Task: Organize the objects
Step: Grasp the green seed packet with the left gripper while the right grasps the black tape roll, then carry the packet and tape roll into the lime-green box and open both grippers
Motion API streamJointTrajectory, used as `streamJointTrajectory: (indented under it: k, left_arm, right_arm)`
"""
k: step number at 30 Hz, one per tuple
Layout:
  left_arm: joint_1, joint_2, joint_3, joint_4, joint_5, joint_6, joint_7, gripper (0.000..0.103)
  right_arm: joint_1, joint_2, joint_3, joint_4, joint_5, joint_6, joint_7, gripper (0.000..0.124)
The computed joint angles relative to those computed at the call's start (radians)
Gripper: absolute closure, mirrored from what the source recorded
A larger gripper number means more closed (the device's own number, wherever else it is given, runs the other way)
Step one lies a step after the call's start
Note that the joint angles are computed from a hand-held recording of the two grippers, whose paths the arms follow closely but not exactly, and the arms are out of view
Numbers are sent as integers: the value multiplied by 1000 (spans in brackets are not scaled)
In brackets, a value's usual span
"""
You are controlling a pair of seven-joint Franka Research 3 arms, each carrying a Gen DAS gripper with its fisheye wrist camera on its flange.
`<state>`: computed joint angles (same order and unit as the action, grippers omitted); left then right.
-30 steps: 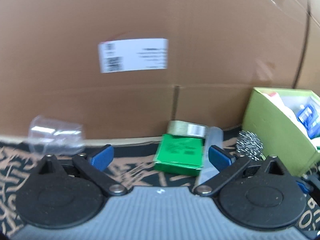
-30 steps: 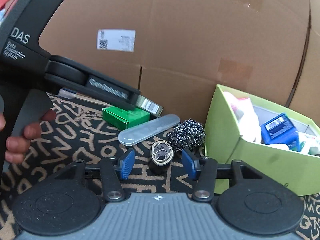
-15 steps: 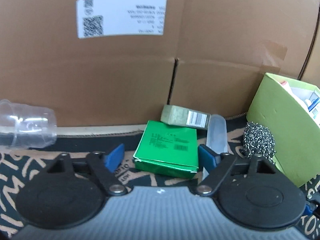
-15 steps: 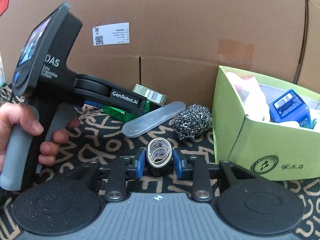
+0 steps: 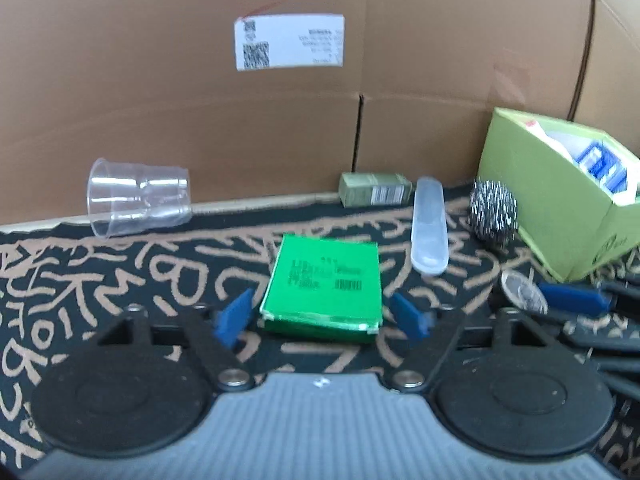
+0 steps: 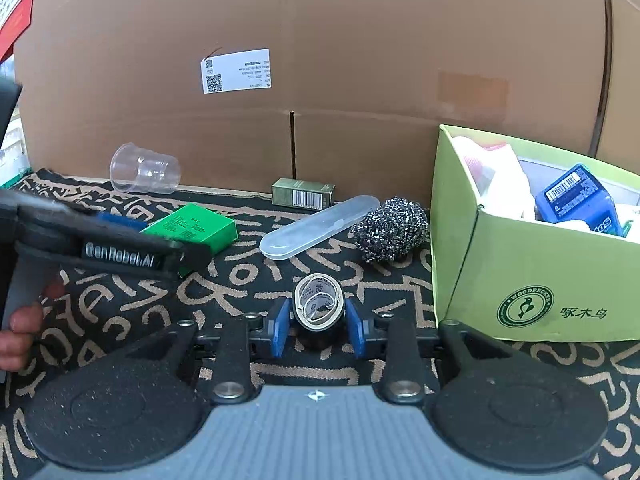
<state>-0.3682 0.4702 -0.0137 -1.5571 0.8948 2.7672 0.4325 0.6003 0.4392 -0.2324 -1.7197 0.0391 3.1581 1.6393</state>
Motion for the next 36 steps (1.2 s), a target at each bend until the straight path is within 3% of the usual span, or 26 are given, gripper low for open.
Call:
streamJointTrajectory:
  k: [3, 5, 7, 13, 16, 19, 27, 28, 29, 30, 36]
  left_arm:
    - [-21, 28, 17, 41, 27, -42, -24, 16]
    - [-9, 49, 3, 68, 1, -58, 5, 16]
    - [-17, 51, 6, 73, -2, -80, 10, 17]
    - [-25, 51, 16, 66, 28, -71, -4, 25]
    - [-29, 46, 21, 61, 44, -65, -17, 40]
    - [-36, 43, 21, 62, 55, -82, -26, 40]
    - [-62, -13, 34, 39, 168, -57, -157, 42]
    - [-62, -21, 31, 39, 184, -49, -179, 44]
    - [-60, -26, 25, 43, 192, -43, -191, 58]
    - [-54, -28, 13, 52, 185, -36, -186, 63]
    - [-70, 20, -2, 171, 180, 21, -163, 63]
  right_arm:
    - [4, 4, -8, 3, 2, 3, 8, 87]
    - [4, 6, -10, 4, 10, 7, 14, 76]
    - [17, 7, -24, 2, 10, 14, 20, 74]
    - [-9, 8, 9, 6, 22, 11, -11, 75]
    - [-19, 5, 22, 2, 27, 20, -28, 91]
    - [-29, -2, 37, -11, 37, 42, -49, 91]
    - [-19, -30, 43, -64, 129, 212, -128, 91]
    - [-24, -35, 48, -71, 143, 237, -136, 91]
    - [-21, -40, 46, -79, 161, 264, -147, 91]
    - [-16, -46, 41, -87, 181, 292, -160, 91]
    - [-4, -73, 25, -122, 333, 457, -247, 91]
